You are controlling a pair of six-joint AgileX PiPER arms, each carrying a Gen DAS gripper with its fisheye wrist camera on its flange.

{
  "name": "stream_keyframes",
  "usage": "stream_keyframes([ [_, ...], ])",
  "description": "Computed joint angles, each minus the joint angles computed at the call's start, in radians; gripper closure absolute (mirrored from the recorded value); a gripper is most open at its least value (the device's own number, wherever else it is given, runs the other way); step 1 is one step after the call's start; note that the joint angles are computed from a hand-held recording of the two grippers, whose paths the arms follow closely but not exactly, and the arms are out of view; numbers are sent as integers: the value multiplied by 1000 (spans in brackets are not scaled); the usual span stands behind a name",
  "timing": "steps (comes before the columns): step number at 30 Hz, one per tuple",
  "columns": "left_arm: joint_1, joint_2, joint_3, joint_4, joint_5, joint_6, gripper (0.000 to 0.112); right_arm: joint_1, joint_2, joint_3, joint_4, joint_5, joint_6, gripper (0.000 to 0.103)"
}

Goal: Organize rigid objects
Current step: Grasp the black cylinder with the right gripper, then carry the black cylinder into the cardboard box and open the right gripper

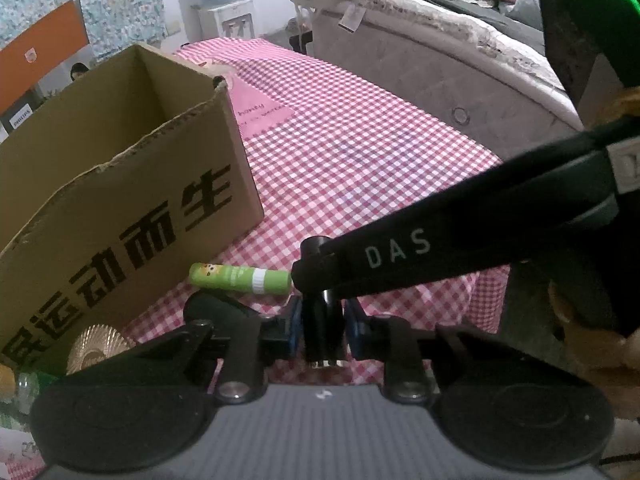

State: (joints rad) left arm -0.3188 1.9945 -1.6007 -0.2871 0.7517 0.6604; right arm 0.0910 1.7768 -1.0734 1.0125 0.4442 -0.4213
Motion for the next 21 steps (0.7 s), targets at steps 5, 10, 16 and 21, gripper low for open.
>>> stream_keyframes([
  [5, -1, 31, -38, 3, 9, -16, 88, -11, 10, -11, 17, 3, -21, 75],
  [10, 10, 17, -15, -28, -13, 16, 89, -4, 15, -21, 13, -9, -16, 76],
  [16, 23, -40, 21, -73, -33, 39, 89, 33, -51, 22, 27, -67, -24, 77],
  [21, 47, -144, 92, -135, -73, 84, 89, 82, -149, 47, -62, -116, 58, 77],
])
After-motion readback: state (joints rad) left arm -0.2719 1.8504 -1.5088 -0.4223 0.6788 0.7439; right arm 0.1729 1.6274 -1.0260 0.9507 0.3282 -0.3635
